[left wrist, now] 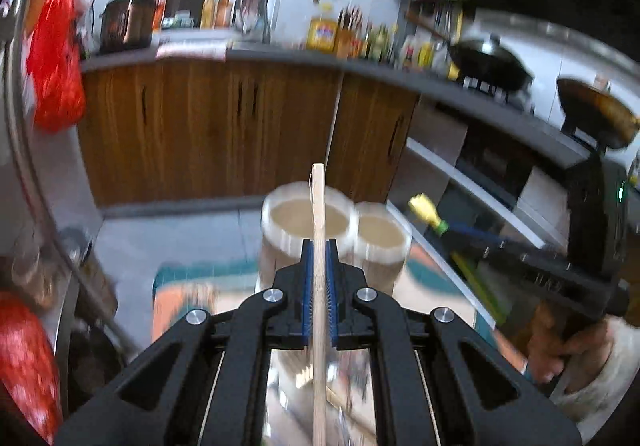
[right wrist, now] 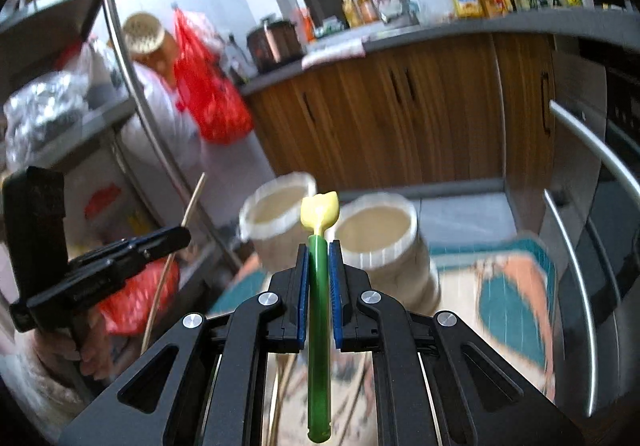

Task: Organize utensils
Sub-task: 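Lift the chopstick and green spoon up and carry both over the ceramic holder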

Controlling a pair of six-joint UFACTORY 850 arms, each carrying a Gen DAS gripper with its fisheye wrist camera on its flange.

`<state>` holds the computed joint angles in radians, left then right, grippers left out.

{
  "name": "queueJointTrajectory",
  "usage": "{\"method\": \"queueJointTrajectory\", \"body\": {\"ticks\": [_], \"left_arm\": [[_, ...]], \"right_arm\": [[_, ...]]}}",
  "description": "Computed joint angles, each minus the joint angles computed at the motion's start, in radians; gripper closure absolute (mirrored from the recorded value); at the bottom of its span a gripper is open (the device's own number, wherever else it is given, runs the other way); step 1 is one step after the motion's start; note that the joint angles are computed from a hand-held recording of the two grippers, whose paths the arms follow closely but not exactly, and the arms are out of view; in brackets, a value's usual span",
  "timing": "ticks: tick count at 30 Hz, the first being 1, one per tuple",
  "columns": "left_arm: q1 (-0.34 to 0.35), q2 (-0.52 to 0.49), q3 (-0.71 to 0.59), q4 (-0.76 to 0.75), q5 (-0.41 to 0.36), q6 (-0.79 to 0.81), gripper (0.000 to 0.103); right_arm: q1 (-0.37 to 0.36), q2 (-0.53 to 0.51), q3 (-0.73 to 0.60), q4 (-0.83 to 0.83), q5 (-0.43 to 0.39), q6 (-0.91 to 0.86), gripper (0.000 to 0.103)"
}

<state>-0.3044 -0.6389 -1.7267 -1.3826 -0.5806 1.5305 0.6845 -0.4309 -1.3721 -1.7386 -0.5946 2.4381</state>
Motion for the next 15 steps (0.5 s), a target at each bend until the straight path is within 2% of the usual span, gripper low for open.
{"method": "queueJointTrajectory", "body": {"ticks": [4,9,13,15], "left_arm": [[-0.021,-0.086,-0.18,0.021,-0.011,-0.103,0.097],[-0.051,-0.227,-0.421,0.047,0.022,-0.224,0.097],[-0.063,-0.291,-0.52,0.012,0.05,-0.244,0.097],[-0.074,-0.327,-0.572,0.034,0.08,-0.26,0.097]], "right_arm": [[-0.038,-0.011,-0.022,-0.144,-0.03,0.113,0.092],[-0.1,-0.058,-0.06,-0.273,-0.033,0.261,0.092],[-0.137,-0.095,-0.089,-0.365,-0.009,0.37,0.092],[-0.143,-0.116,-0.106,-0.366,-0.015,0.358,0.092]]}}
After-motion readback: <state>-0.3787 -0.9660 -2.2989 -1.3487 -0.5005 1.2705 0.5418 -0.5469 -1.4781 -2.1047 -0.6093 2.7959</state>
